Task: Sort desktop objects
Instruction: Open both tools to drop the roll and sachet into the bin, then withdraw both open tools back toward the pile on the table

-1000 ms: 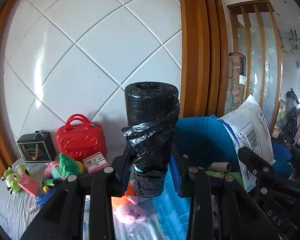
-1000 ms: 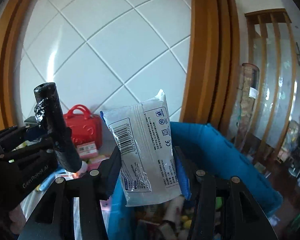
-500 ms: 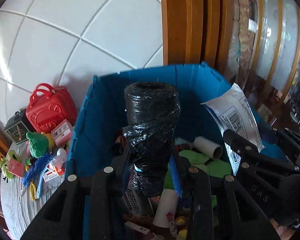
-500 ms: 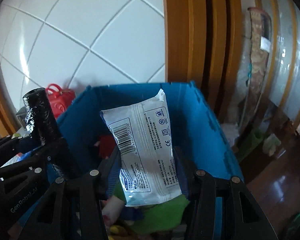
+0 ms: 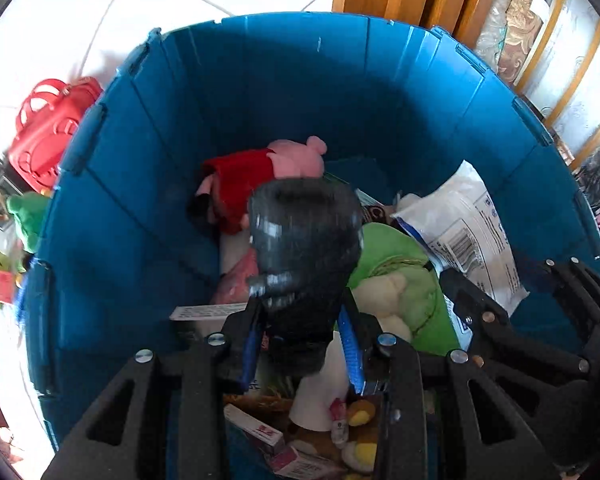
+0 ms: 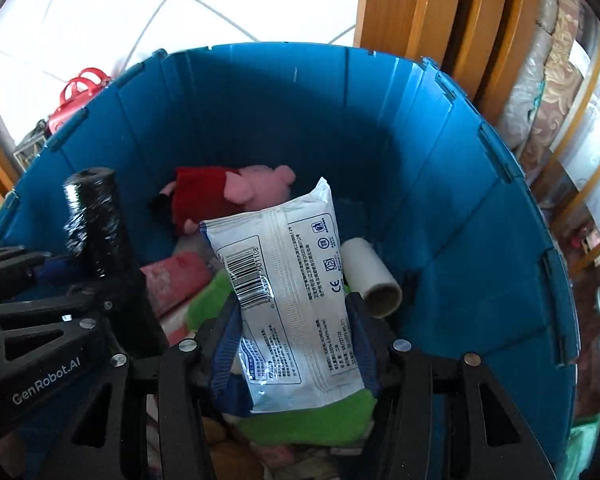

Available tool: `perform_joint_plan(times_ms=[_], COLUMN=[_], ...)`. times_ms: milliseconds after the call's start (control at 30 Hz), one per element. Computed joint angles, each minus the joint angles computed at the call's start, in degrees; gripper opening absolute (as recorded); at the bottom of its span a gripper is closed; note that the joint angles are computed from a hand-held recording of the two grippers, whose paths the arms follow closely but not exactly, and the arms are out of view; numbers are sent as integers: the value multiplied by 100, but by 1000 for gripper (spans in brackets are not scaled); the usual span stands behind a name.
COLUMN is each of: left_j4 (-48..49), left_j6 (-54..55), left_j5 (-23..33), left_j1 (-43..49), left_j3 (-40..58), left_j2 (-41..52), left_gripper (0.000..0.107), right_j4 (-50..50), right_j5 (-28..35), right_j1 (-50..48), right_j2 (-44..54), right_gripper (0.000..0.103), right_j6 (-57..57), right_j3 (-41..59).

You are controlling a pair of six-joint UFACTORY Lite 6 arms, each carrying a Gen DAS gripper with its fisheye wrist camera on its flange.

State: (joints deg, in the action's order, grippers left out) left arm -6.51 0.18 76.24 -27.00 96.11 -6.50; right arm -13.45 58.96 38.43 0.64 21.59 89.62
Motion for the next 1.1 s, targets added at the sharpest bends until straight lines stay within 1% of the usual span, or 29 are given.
perform_joint_plan(times_ms=[133,200,233,267,300,367,433,467,500,567,633,700,733,800,867,1000,1033,1100], left_j4=[164,414,543,615,639,688,769,780,752,745,564,-357,-802,-1554,-2203,-3752,-3876,-3958], left_j6=[-106,-307,-409,-427,-395,-412,-458,-473,-454,-431,-182,785,1172,1736,2172,3277,3462,3722], left_j5=[-116,-139,-146,-166,-116,-196,-239,-245,-208,-191,-35,331,526,747,1029,2226,2430,2642], left_j1=[127,30,-15,8,90,125,148,181,248,396,740,1786,2386,3585,4785,7090,7446,7901], left_j3=[-85,-38,5,44,173,286,374,463,623,840,1181,1818,2175,2668,3201,4426,4737,5144], left_j2=[-80,-57,-49,-46,-27,-34,-106,-97,-95,-246,-366,-267,-190,-134,99,1207,1563,2073], left_gripper=[35,40,41,42,43,43,44,44,44,44,46,64,68,82,86,87,87,87], right_j4=[-122,-182,-101,-47,-25,42,-19,-28,7,376,425,379,446,480,291,218,57,-312], right_j5=[87,157,147,151,151,77,-14,-16,-22,-65,-94,87,206,383,409,548,712,1074], right_j1=[103,122,-46,-130,-158,-401,-425,-422,-428,-537,-479,-397,-373,-237,7,632,925,1455], right_j2=[-68,-90,-17,41,37,336,322,340,337,320,237,254,317,392,384,611,853,1418], right_gripper=[52,53,54,60,76,97,98,101,103,103,103,103,103,103,103,103,103,103], right_j6=[165,264,106,33,26,-200,-231,-250,-275,-521,-551,-451,-455,-387,-60,465,677,999], right_j3=[-95,-89,8,96,115,430,478,537,557,620,697,949,1162,1578,1772,2278,2639,3496])
